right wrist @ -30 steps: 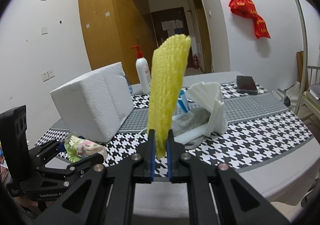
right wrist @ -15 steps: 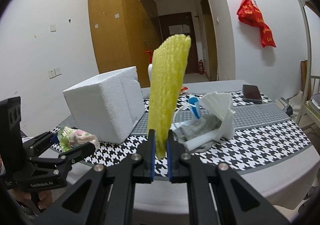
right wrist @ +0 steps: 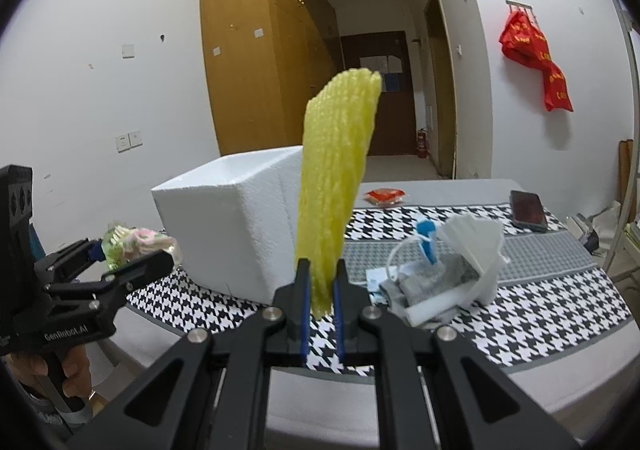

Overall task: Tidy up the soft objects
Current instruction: 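Carry the yellow foam net over the white foam box with the right tool and release it inside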

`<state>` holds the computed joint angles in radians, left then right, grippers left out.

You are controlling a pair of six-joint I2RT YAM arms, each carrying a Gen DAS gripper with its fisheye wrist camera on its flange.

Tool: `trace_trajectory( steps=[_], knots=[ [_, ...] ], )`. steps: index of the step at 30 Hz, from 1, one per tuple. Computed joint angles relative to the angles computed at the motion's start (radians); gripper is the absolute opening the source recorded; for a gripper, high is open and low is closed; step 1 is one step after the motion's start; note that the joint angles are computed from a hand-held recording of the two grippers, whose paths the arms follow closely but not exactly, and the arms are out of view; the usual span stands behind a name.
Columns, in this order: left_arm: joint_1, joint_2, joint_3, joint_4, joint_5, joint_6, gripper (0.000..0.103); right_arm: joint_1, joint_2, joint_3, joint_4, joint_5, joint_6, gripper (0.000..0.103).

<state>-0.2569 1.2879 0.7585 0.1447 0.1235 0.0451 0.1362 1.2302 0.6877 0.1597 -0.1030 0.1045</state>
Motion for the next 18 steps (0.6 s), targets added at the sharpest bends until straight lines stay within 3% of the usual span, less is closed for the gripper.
trace_trajectory(
  steps=[18],
  knots=[
    [0.141, -0.033, 0.085, -0.051, 0.03, 0.021, 0.078, 0.089, 0.109, 0.182, -0.031, 0.005, -0.036, 0.012]
  ],
)
